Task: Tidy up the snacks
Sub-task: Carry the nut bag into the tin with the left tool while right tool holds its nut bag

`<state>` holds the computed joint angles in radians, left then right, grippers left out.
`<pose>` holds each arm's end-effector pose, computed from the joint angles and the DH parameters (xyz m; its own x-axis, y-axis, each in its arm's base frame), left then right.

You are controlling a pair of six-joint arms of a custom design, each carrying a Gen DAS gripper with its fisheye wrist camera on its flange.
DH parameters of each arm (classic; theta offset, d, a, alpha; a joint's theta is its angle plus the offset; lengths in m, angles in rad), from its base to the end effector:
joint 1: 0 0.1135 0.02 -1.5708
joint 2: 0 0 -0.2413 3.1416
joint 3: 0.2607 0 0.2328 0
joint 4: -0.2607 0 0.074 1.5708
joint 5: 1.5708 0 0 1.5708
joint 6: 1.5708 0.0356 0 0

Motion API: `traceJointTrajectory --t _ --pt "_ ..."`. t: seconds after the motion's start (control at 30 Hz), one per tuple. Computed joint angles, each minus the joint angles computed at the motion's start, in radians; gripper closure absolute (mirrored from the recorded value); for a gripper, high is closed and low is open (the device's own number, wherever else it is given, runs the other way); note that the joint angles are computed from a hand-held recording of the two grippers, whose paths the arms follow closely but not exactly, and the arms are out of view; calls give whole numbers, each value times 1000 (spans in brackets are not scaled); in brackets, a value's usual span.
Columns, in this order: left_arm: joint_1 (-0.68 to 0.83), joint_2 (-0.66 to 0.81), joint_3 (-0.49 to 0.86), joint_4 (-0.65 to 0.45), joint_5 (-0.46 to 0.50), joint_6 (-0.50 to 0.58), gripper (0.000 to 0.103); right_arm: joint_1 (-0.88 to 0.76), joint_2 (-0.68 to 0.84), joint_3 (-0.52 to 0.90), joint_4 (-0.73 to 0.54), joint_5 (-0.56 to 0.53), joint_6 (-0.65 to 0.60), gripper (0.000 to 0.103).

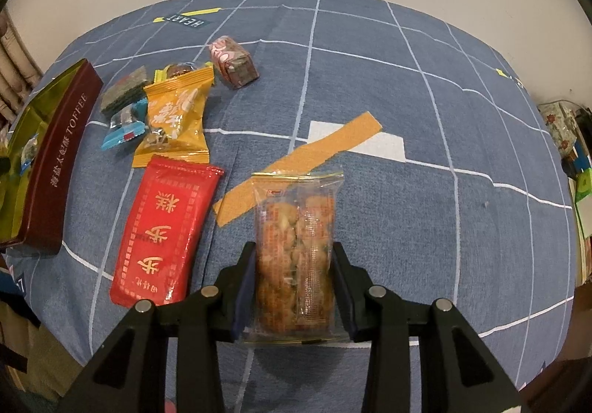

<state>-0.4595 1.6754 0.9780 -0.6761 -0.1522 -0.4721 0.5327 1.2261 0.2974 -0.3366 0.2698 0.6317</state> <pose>0.2512 -0.1183 0.1479 -0.9700 -0.0215 -0.2422 -0.0330 0.9985 0.0433 0.1373 0.0699 0.0931 -0.9113 0.1235 -0.3928 0.1459 0.9889 -0.0275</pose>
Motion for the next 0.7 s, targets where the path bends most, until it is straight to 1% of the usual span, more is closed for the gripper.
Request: traceJointTrajectory --t 0.27,0.53,0.7 --pt "40 32 -50 41 -2 43 67 -24 26 22 -14 -21 -6 63" --pt "64 41 -86 79 42 76 67 -45 56 50 -31 -42 -19 63" --pt "72 40 -100 98 24 116 66 -44 66 63 -47 -44 -12 63"
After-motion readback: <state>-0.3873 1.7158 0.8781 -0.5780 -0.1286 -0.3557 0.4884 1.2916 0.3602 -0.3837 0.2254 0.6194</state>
